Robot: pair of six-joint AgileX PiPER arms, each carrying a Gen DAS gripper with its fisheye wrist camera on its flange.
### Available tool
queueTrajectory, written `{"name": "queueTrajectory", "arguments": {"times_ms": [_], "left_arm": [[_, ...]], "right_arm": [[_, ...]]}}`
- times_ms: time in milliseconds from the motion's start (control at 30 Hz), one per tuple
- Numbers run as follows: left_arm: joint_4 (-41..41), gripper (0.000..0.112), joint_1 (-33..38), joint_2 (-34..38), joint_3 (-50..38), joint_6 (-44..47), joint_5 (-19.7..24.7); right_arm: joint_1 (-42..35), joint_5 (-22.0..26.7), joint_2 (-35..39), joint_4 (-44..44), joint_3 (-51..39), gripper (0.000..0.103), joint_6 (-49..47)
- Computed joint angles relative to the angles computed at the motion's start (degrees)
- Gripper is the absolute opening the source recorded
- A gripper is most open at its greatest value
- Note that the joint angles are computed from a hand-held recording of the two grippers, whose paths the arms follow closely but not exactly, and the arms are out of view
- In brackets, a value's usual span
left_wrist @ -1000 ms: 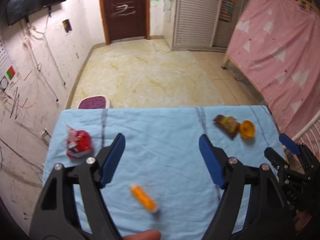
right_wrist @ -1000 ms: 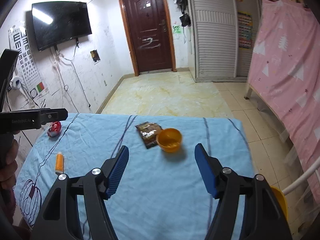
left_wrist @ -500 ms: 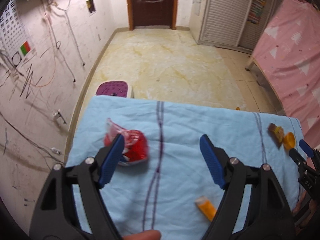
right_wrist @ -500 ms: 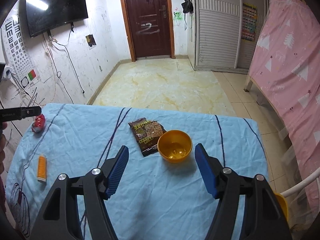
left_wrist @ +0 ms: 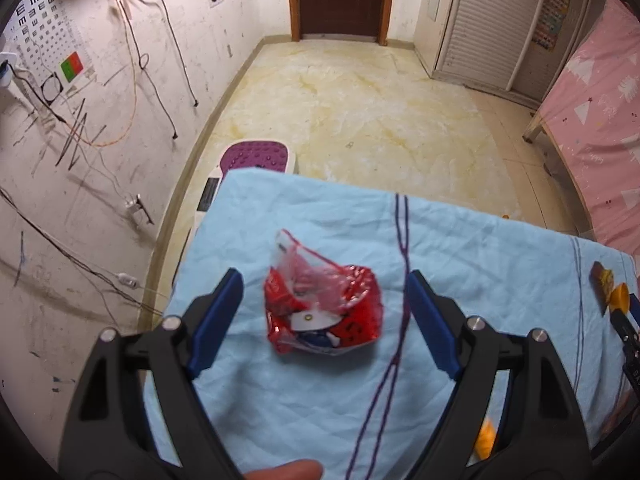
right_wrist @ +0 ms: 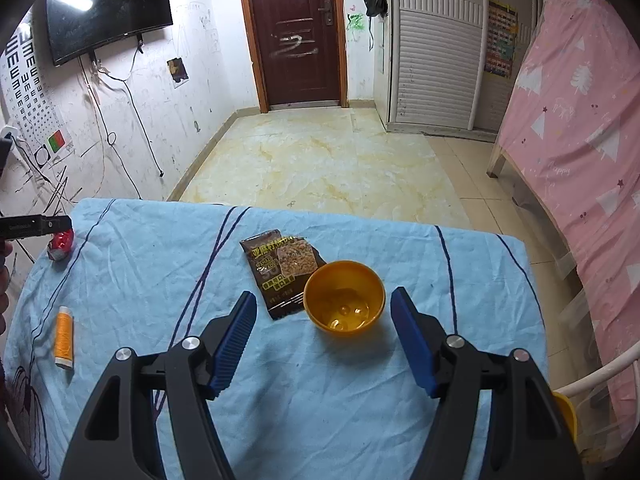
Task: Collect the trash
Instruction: 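Grasp the red-and-white plastic bag with left tool while right tool grasps orange bowl, then carry the red-and-white bag and orange bowl with both tools to the yellow bin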
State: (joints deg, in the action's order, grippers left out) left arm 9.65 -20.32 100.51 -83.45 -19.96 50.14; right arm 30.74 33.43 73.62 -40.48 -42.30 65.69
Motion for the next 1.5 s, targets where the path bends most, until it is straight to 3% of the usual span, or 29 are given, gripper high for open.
{"name": "queueTrajectory", "arguments": {"times_ms": [200,333,600,633,700,767,1167,1500], "left_arm": [[-3.0,0.079,1.3,1.6,0.6,1.9,-1.4],[-4.7,0.067,2.0,2.2,1.4,3.7,-2.8],[-0.7,0.046,0.8,0.5,5.2,1.2,-7.2],[-0.1,0.046,0.5,0.2,5.7,0.7,-7.7],[0.1,0.046,0.4,0.1,6.0,0.2,-8.1],[0.0,0.045,0.3,0.0,6.0,0.0,-8.1],[-0.6,0.042,-1.0,-5.7,9.7,-0.7,-8.1],[1.4,0.042,-7.6,-11.8,11.7,-3.7,-6.9]], "right_arm": [[-0.2,-0.3,1.0,-0.6,-0.2,0.063,0.6],[0.2,-0.1,1.3,-1.6,-0.1,0.063,1.7],[-1.0,-1.2,1.7,-2.5,0.3,0.063,2.9],[-1.2,-1.4,1.6,-2.5,0.5,0.062,2.9],[-1.8,-1.3,1.3,-2.2,0.6,0.042,2.7],[-2.6,-1.5,0.8,-1.9,0.9,0.035,2.1],[1.4,0.0,-4.2,-5.6,4.0,0.035,8.1],[7.3,6.4,-12.2,-8.6,6.7,0.035,13.4]]}}
